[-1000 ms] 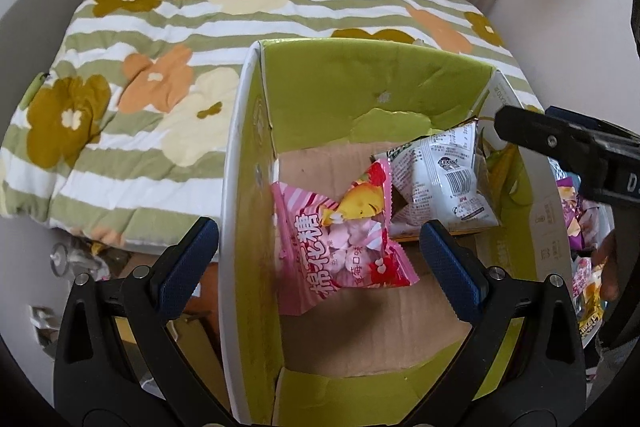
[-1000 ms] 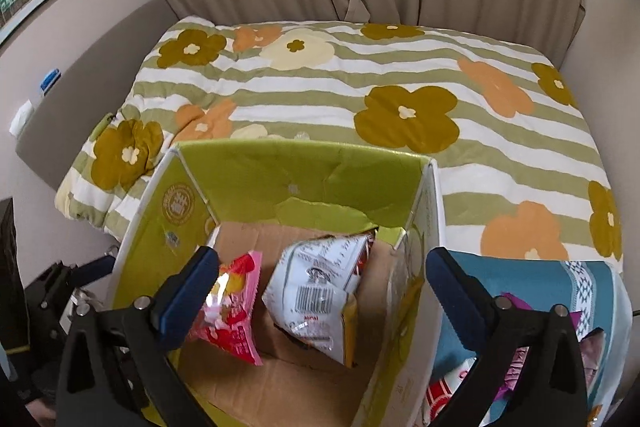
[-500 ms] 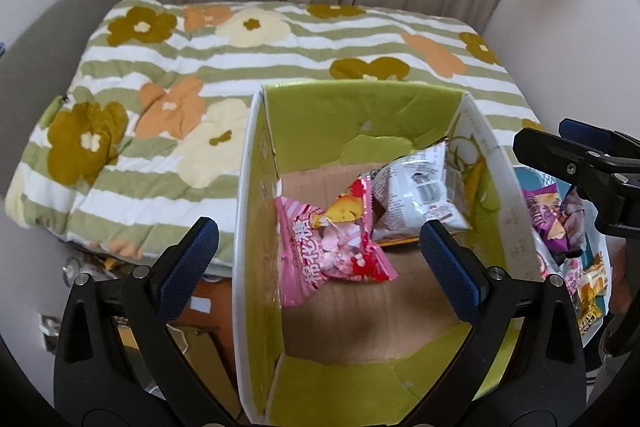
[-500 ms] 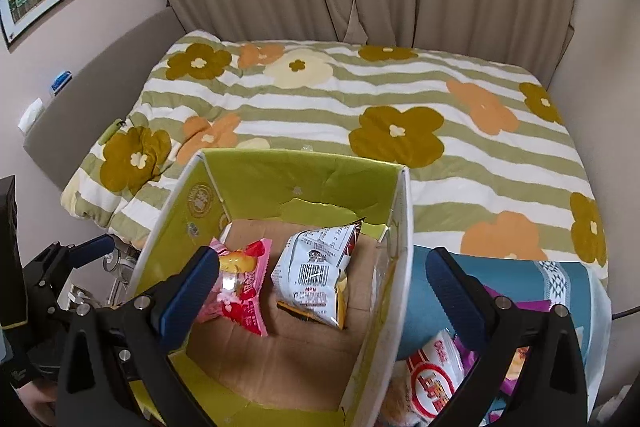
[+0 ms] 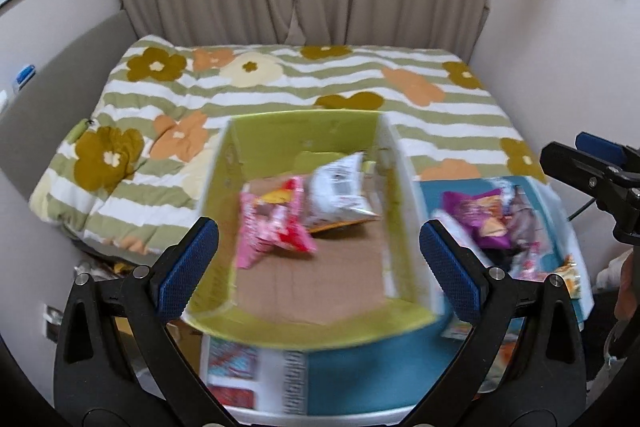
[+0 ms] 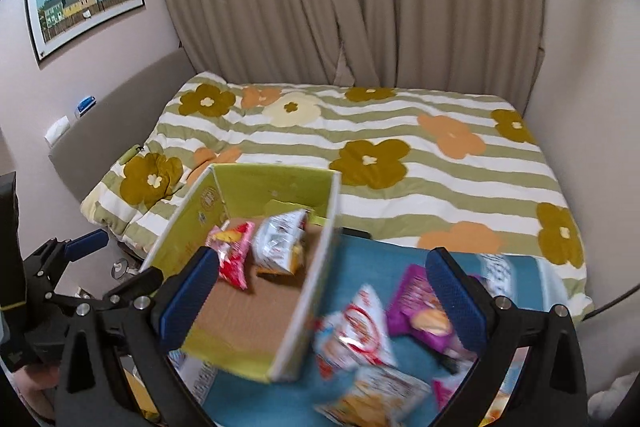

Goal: Organize snacks
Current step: 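Move both tools back over the remaining snack pile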

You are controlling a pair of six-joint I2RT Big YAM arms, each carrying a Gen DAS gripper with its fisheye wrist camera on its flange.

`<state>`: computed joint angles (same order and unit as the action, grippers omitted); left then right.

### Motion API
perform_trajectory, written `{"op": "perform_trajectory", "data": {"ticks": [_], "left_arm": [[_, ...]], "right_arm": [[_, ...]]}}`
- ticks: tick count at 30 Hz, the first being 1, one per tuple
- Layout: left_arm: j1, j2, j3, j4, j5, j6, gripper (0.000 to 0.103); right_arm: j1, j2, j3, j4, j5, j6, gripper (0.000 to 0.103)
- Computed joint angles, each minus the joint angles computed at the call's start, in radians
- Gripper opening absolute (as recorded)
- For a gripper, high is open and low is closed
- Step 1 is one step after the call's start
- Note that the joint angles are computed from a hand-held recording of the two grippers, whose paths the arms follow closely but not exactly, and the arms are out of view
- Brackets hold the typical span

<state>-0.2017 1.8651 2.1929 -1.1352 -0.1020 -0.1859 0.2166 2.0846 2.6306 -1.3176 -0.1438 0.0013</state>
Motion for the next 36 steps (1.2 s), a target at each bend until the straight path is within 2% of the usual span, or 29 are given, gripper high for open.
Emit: {"op": "perform_trajectory", "data": {"ticks": [5, 10, 17, 23, 27, 36], "left_arm": [[-0.104, -0.062, -0.09, 0.038, -0.048, -0.069, 0.1], [-0.208, -0.095, -0.153, 0.05, -0.082, -0.14, 0.1], [-0.316, -0.114, -0.231, 0.042, -0.108, -0.252, 0.1], [-0.352, -0.105, -0.303, 0.045, -0.053, -0.316, 0.1], [-0.361, -0.077, -0.34, 0.064, -0.002, -0.338, 0.1], [-0.368, -0.006, -0.411, 0.17, 0.11, -0.378, 0.1]], "right_arm": [[-0.088, -0.234, -0.366, 0.15, -0.035, -0.055, 0.103], [-0.176, -0.371, -0.569, 0.218, -0.067, -0.099, 0.103], [-0.28, -0.477, -0.744, 0.245, -0.13, -0.151, 0.103], [-0.332, -0.521, -0.874, 0.265, -0.17, -0.172, 0.103], [-0.359, -0.54, -0.973, 0.304, -0.198, -0.142, 0.103], [-0.389, -0.56, -1.16, 0.382, -0.227, -0.079, 0.103]]}}
